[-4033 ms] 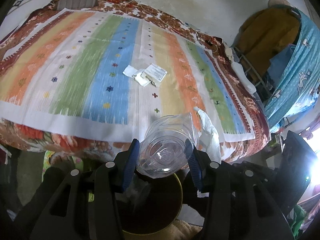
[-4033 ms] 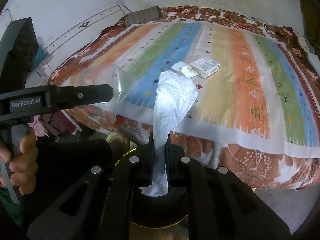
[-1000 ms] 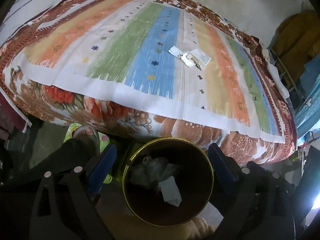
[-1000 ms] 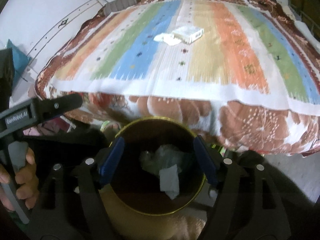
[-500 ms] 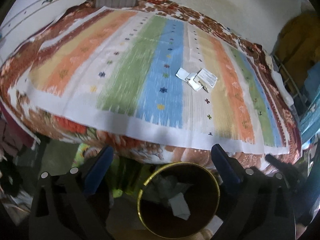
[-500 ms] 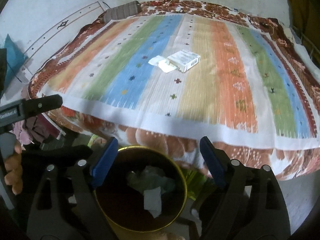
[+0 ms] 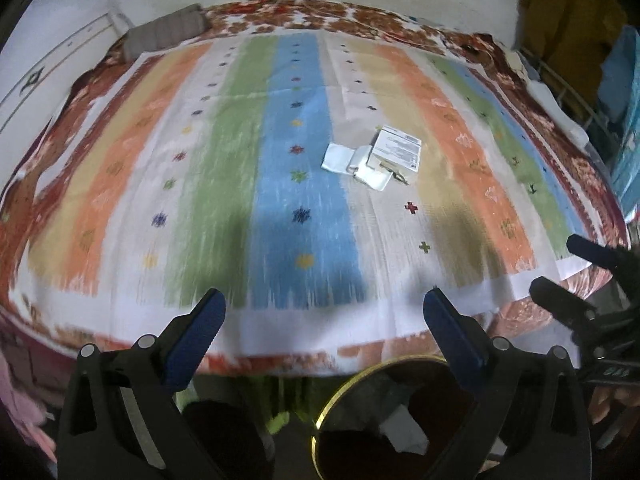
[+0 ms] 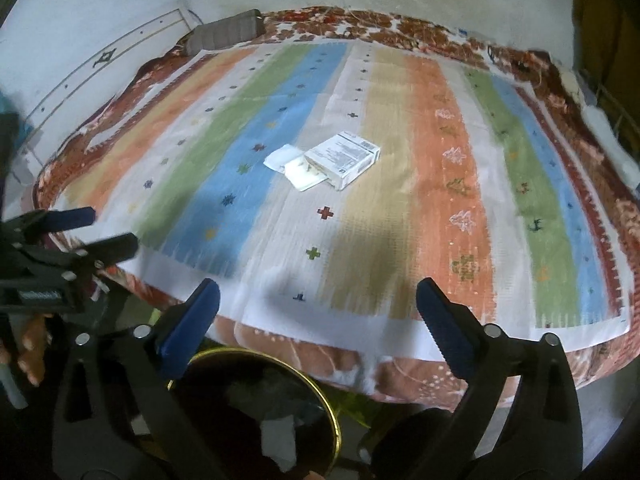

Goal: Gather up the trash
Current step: 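Raise both open tools back over the white box and papers, then close right tool on white medicine box while left tool grasps white paper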

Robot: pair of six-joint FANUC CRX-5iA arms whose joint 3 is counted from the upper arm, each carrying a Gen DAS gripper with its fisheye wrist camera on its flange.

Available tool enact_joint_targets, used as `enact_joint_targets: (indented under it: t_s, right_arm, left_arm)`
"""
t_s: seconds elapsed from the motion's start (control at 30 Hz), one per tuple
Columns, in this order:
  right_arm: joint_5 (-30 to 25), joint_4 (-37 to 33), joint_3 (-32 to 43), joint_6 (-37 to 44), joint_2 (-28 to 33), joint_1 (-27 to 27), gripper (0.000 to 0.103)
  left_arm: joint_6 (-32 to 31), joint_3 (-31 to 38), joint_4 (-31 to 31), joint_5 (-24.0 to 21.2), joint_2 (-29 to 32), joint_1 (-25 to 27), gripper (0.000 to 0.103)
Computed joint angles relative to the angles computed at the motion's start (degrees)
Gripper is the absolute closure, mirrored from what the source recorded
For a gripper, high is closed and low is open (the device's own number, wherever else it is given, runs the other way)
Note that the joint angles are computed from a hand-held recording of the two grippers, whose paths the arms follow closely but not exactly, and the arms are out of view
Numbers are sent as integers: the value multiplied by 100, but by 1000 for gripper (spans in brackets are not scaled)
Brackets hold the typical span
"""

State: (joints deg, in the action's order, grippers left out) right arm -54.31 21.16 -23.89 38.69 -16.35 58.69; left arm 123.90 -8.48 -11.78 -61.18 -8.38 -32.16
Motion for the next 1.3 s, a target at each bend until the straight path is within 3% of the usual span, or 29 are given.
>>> enact_joint_targets:
  t_s: [0.17, 0.5, 0.77, 0.87, 1.2, 1.3]
  right_arm:
    - [224, -489, 282, 202, 268, -427, 9]
    - [498, -895, 868, 315, 996, -943, 9]
    - [663, -1017, 1371, 367, 1686, -1274, 9]
    - [683, -1214, 1661, 452, 1999, -1434, 9]
    - [630, -1476, 2384, 467, 2779, -1713, 9]
    - [797, -1823, 2588, 717, 2944, -1834, 9]
  left_arm:
    - [-496, -10, 194, 333, 271, 256, 6]
    - [-1482, -200, 616, 1227, 596, 652, 6]
    - [-2111, -65, 656, 1650, 955, 815, 6]
    - [-2520, -237, 1189, 1966, 985, 1068, 6]
    - [-3252, -346, 1654, 2332, 1242, 1236, 7]
    - [-3726, -210, 1887, 2225, 1491, 1227, 7]
